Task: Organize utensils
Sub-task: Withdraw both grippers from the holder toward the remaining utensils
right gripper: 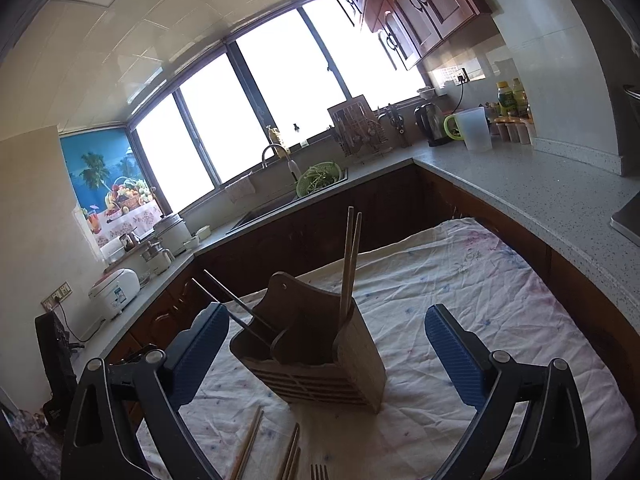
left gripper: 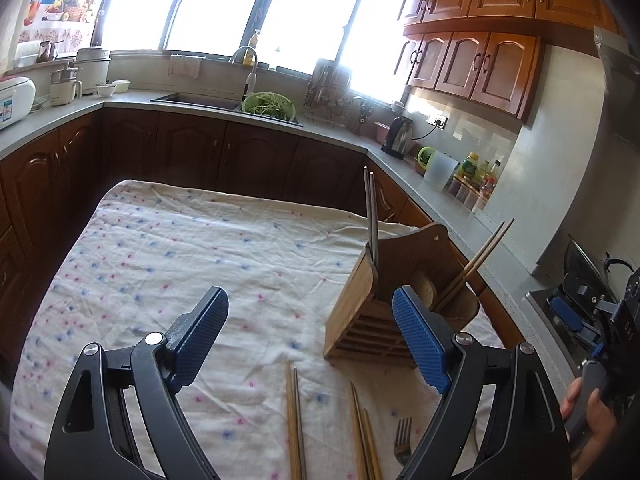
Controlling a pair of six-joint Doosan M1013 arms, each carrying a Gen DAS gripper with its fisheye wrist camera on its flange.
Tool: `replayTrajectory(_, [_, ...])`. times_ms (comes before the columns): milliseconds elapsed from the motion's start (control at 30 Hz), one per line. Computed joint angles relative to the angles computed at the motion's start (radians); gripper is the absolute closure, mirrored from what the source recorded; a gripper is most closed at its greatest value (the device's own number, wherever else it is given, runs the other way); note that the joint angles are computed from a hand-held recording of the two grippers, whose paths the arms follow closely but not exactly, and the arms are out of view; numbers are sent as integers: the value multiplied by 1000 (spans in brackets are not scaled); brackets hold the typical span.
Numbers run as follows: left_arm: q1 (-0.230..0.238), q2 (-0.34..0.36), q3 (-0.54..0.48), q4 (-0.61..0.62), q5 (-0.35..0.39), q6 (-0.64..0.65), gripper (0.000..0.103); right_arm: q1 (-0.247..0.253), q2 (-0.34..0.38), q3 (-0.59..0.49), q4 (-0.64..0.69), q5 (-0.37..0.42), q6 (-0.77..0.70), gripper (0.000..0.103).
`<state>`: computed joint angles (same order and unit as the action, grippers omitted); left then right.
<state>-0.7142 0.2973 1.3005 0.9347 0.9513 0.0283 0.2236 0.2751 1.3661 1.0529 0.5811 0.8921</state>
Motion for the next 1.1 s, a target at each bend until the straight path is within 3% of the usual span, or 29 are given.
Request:
replayTrajectory(633, [-98,-77,157,-68,84,-109,16,-32,-116,195,-95,73,57,3])
replayTrajectory(1100, [-106,-67,149,-123,100,-61,16,-25,-130,219,-131,93,55,3])
